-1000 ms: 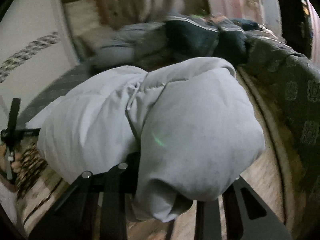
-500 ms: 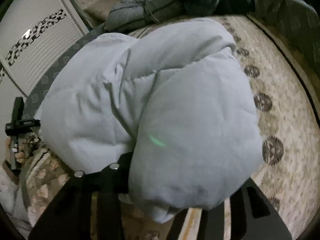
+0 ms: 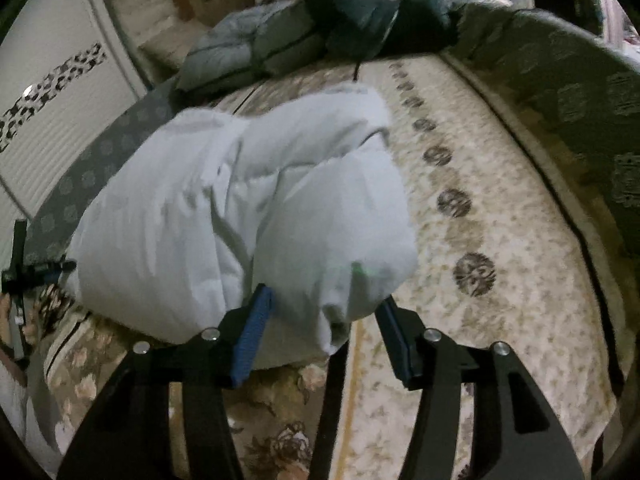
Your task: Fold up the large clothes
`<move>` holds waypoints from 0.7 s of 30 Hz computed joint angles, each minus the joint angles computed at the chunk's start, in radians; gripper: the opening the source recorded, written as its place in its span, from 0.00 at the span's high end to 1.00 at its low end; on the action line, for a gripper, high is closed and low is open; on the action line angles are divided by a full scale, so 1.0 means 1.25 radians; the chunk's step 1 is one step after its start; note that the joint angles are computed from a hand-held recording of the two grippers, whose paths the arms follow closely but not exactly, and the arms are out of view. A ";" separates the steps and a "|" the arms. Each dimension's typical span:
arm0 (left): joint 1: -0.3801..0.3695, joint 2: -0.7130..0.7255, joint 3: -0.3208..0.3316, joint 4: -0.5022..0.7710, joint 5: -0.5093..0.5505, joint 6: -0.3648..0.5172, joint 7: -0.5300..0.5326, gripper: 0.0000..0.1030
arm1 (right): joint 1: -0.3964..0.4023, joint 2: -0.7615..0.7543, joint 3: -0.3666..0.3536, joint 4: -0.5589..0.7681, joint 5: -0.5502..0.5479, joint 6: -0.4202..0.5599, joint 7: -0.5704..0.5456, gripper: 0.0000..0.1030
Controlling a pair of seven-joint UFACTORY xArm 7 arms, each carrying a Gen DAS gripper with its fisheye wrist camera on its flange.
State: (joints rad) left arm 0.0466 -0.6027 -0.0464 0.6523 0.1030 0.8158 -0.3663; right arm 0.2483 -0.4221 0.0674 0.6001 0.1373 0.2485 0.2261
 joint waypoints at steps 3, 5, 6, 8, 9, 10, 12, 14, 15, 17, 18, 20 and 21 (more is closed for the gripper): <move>0.006 0.020 -0.015 0.001 0.021 -0.011 -0.011 0.18 | -0.105 -0.013 0.065 -0.005 -0.066 -0.004 0.101 0.47; 0.006 0.026 -0.012 0.000 0.022 -0.009 -0.015 0.18 | -0.148 0.014 0.084 0.016 -0.123 0.054 0.137 0.47; 0.005 0.030 -0.009 -0.002 0.020 -0.012 -0.018 0.16 | -0.163 0.043 0.088 0.028 -0.154 0.085 0.145 0.47; 0.004 0.020 -0.002 -0.019 0.012 -0.021 -0.024 0.14 | -0.181 0.082 0.091 0.027 -0.201 0.104 0.185 0.48; 0.005 0.016 0.000 -0.023 0.008 -0.023 -0.028 0.13 | -0.171 0.089 0.077 0.021 -0.197 0.108 0.190 0.49; 0.007 0.007 -0.002 -0.027 0.007 -0.020 -0.036 0.13 | -0.158 0.085 0.062 0.006 -0.184 0.101 0.193 0.49; 0.013 -0.022 -0.014 -0.035 0.019 0.001 -0.051 0.13 | -0.141 0.043 0.047 -0.041 -0.169 0.066 0.201 0.49; 0.029 -0.059 -0.056 -0.037 0.064 0.040 -0.088 0.11 | -0.148 0.004 0.060 -0.063 -0.190 0.067 0.219 0.47; 0.031 -0.076 -0.078 -0.036 0.087 0.060 -0.104 0.05 | -0.141 -0.016 0.060 -0.070 -0.188 0.074 0.221 0.46; 0.017 -0.123 -0.113 -0.037 0.122 0.091 -0.122 0.03 | -0.145 -0.054 0.076 -0.084 -0.195 0.075 0.247 0.36; 0.003 -0.130 -0.123 -0.031 0.127 0.097 -0.127 0.03 | -0.152 -0.078 0.091 -0.093 -0.203 0.072 0.269 0.25; -0.030 -0.152 -0.134 -0.025 0.124 0.107 -0.129 0.03 | -0.130 -0.120 0.090 -0.106 -0.195 0.052 0.277 0.07; -0.047 -0.157 -0.145 -0.018 0.121 0.112 -0.132 0.03 | -0.124 -0.135 0.097 -0.106 -0.195 0.052 0.280 0.06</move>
State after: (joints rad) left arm -0.0120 -0.7989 -0.2270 0.6301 0.2537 0.9558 -0.5314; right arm 0.0934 -0.5906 0.1885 0.4671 -0.1070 0.3131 0.5758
